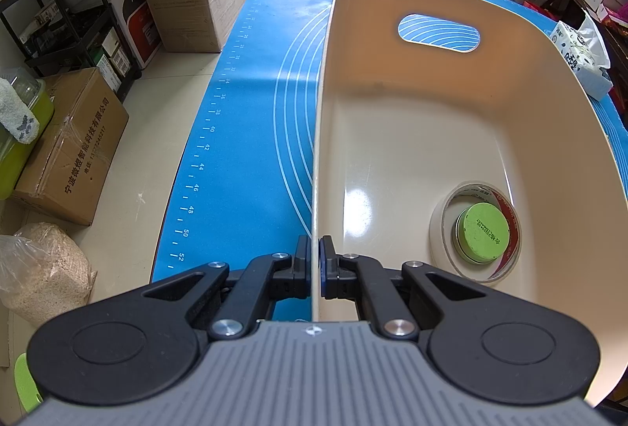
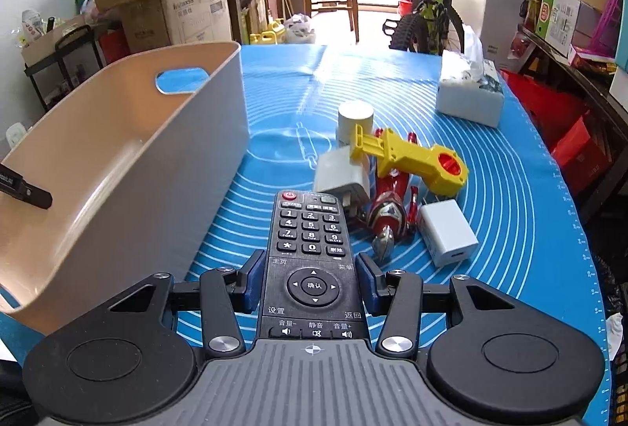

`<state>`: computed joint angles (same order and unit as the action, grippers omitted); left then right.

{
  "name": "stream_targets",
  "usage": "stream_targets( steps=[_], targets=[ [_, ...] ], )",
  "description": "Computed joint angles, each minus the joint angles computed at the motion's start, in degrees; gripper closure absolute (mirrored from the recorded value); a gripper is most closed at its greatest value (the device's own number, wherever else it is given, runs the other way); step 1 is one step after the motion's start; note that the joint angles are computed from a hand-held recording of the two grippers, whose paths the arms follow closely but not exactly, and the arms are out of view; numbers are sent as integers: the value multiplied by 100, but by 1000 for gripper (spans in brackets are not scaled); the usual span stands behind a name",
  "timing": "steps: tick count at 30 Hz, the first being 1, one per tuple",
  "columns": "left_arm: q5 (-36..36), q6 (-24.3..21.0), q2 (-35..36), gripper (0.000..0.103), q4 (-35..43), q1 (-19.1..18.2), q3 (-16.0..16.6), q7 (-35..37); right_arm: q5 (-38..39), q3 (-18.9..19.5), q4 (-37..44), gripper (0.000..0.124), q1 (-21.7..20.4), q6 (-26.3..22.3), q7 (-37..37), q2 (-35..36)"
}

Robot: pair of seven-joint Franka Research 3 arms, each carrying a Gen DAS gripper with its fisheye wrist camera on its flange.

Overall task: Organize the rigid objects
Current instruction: 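Lift the remote, lower it into the basket and open the right tool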

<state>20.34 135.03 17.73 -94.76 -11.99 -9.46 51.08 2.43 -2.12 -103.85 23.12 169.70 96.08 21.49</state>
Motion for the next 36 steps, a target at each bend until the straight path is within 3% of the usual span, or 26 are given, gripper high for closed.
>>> stream_targets(
  steps=[13,19,29,36],
  targets=[
    [10,-12,7,95,4,-2,5,-1,-517,-507,194,70,478,461,714,-189],
    [-14,9,8,98,-3,5,-4,23,-521,-335,763,70,460,472,591,-13],
    [-106,52,-15,99,-42,38,-9,35,-380,-57,2238,70,598,-140,99,843],
    [-102,41,-16,100,-42,29,-8,23,-433,18,3352,70,723,-987,-78,1561]
  ],
)
